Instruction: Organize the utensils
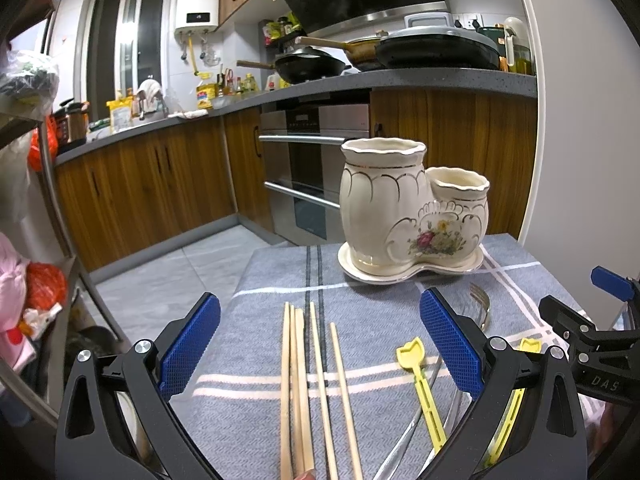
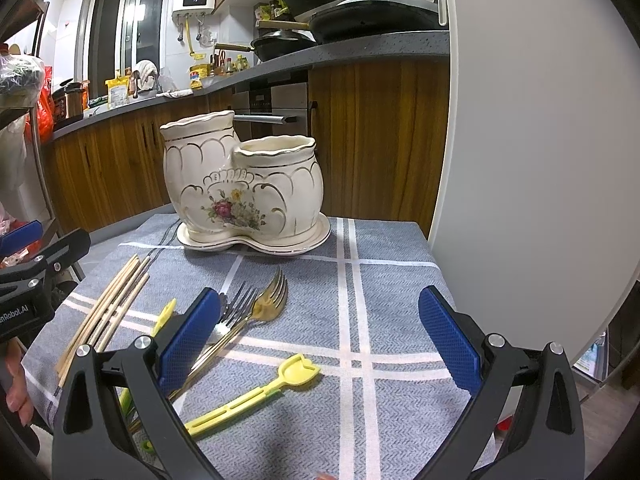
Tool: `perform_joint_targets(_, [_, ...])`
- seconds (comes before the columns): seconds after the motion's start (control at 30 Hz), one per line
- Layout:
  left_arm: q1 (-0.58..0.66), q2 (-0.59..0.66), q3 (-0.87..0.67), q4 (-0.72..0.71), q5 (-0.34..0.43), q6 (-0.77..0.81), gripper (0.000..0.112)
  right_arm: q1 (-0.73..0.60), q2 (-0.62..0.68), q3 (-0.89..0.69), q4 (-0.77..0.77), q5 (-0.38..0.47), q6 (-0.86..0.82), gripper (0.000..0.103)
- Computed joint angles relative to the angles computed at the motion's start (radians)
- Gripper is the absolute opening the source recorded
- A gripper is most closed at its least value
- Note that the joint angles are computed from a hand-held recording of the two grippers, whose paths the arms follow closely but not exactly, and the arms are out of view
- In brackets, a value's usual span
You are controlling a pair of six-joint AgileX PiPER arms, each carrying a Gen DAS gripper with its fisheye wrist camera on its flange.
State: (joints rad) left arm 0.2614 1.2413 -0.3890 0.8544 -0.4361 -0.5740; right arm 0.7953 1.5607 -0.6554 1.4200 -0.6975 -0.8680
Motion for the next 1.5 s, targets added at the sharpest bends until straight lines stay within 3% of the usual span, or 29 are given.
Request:
perform_joint_targets(0.23, [0.028, 0.012, -0.007, 0.055, -0.013, -0.054, 0.099, -0.003, 0.006, -0.005, 0.002, 0.014, -0.003, 0.098])
perform_joint_targets(0.5, [0.028, 0.001, -0.036, 0.103, 0.031, -0.107, 0.099, -0.003, -0.009, -0.009, 0.045, -0.021, -0.027, 0.098])
perform_joint_targets(0.57, [0.065, -0.002, -0.057, 0.217, 0.017, -0.205, 0.099, -0.001, -0.018, -0.017, 0.088, -0.05, -0.062, 0.098])
perform_joint_targets(0.63, [0.125, 0.005, -0.053, 0.261, -0.057, -0.205, 0.099, -0.01, -0.025, -0.02, 0.116, -0.048, -0.114, 0.098])
perform_joint_targets(0.7, [0.21, 0.014, -0.014, 0.216, -0.183, -0.088, 0.099, -0.032, -0.032, -0.021, 0.16, -0.002, -0.183, 0.098])
perform_joint_targets(0.73, [0.222, 0.013, -0.007, 0.201, -0.197, -0.053, 0.099, -0.047, -0.041, -0.013, 0.171, 0.036, -0.198, 0.098])
perform_joint_targets(0.83, [0.199, 0.018, -0.018, 0.162, -0.097, 0.037, 0.099, -0.105, -0.083, 0.034, 0.154, 0.188, -0.183, 0.098])
perform_joint_targets(0.9, [0.209, 0.041, -0.036, 0.225, -0.046, -0.002, 0.099, -0.158, -0.107, 0.059, 0.153, 0.316, -0.189, 0.098])
perform_joint_targets(1.0, [0.241, 0.105, -0.077, 0.359, -0.015, -0.116, 0.099, -0.199, -0.112, 0.073, 0.145, 0.414, -0.169, 0.098])
perform_joint_targets(1.07, [0.256, 0.147, -0.102, 0.418, -0.009, -0.169, 0.099, -0.187, -0.107, 0.073, 0.133, 0.409, -0.153, 0.098])
perform_joint_targets(1.3, [0.264, 0.238, -0.15, 0.603, -0.021, -0.321, 0.094, -0.069, -0.089, 0.056, 0.204, 0.232, -0.248, 0.098])
perform_joint_targets(1.43, [0.219, 0.251, -0.152, 0.647, 0.009, -0.352, 0.07, -0.052, -0.084, 0.044, 0.233, 0.222, -0.296, 0.095])
perform_joint_targets(1.5, [0.207, 0.254, -0.15, 0.655, 0.018, -0.356, 0.065, -0.055, -0.084, 0.041, 0.255, 0.237, -0.316, 0.091])
